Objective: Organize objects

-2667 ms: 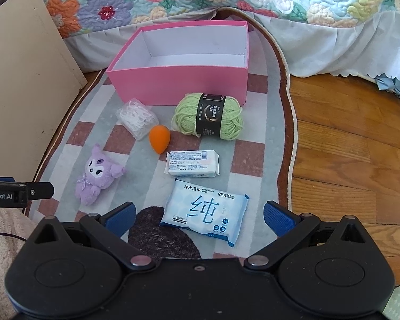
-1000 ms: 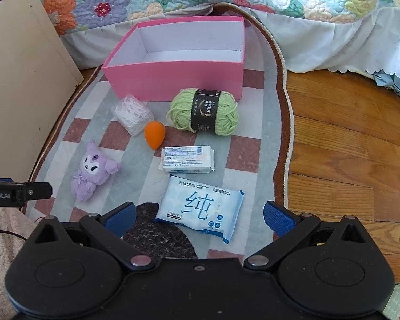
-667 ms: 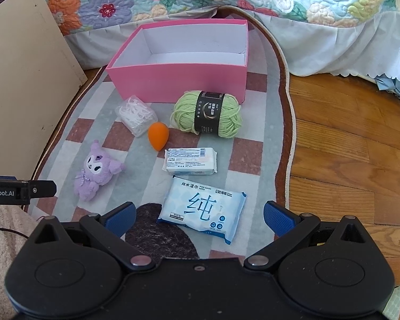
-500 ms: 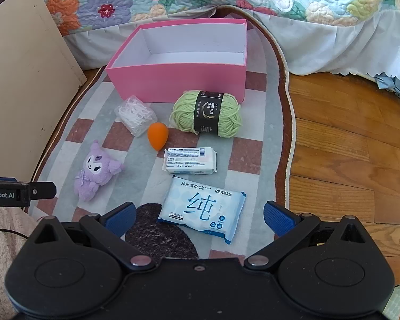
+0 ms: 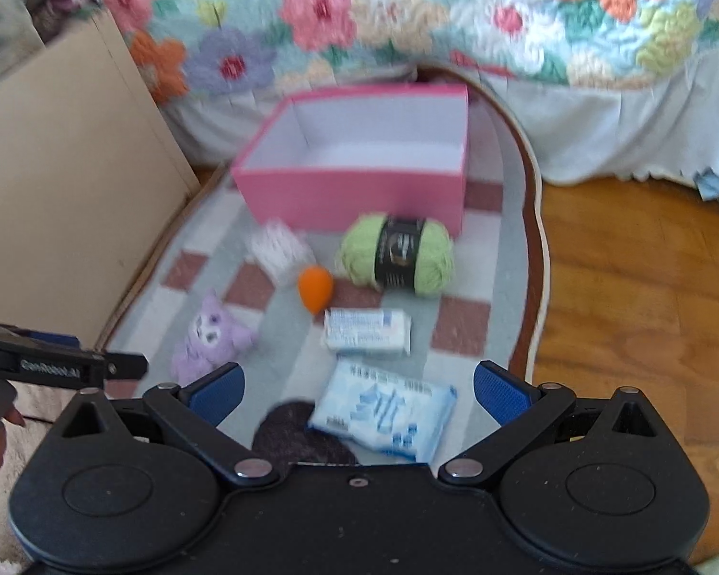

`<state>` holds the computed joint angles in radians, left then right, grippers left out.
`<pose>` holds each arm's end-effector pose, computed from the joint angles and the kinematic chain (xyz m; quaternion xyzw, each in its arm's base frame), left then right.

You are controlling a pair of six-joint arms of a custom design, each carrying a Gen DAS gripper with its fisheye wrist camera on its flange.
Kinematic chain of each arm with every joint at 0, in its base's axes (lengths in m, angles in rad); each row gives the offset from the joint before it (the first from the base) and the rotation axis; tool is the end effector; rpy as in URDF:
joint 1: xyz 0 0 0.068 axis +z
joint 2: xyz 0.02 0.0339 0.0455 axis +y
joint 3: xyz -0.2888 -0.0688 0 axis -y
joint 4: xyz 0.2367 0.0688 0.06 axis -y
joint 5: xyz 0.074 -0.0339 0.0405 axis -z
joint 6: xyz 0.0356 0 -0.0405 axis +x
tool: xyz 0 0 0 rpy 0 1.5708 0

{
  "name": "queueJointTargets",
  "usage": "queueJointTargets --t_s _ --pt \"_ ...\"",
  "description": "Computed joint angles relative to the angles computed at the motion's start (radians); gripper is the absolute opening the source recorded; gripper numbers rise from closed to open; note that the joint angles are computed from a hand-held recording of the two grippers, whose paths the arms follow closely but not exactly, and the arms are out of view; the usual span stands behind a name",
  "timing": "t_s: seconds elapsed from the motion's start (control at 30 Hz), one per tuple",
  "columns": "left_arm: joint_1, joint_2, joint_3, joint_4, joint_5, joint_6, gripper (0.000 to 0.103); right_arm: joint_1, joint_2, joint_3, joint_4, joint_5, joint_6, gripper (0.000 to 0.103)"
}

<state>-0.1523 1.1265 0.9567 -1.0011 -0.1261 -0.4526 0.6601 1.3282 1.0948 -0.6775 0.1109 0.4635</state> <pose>0.1804 -0.0232 0.2927 -0.1587 0.9653 -0.0001 0.2076 0.2092 0.1574 0.3111 -0.0748 0.9418 0.1280 0.3017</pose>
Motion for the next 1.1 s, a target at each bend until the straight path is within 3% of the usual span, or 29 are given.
queueJointTargets --t_s 0.13,0.3,0.63,0.8,0.9,1.03,1.1 --pt "-0.035 0.004 -0.012 0.058 -0.004 -0.036 0.102 -0.053 -0.056 -0.098 0.125 -0.044 -0.103 0.103" --pt "-0.087 0.023 -0.038 0.170 -0.026 -0.060 0.100 -0.123 -0.017 -0.126 0.136 -0.083 -0.136 0.103" --pt "-0.127 0.227 -0.056 0.324 0.079 0.019 0.099 -0.143 0.077 -0.241 0.267 -0.164 -0.163 0.100" --pt "-0.149 0.307 -0.070 0.404 0.054 0.058 0.099 -0.133 0.121 -0.287 0.340 -0.156 -0.172 0.095" --pt "-0.144 0.342 -0.097 0.476 0.071 0.059 0.092 -0.148 0.148 -0.336 0.428 -0.190 -0.156 0.091" --pt "-0.141 0.385 -0.141 0.576 0.088 0.026 0.074 -0.172 0.199 -0.383 0.519 -0.233 -0.076 0.084" --pt "-0.133 0.399 -0.170 0.632 0.126 0.011 0.072 -0.170 0.209 -0.393 0.527 -0.227 -0.071 0.084"
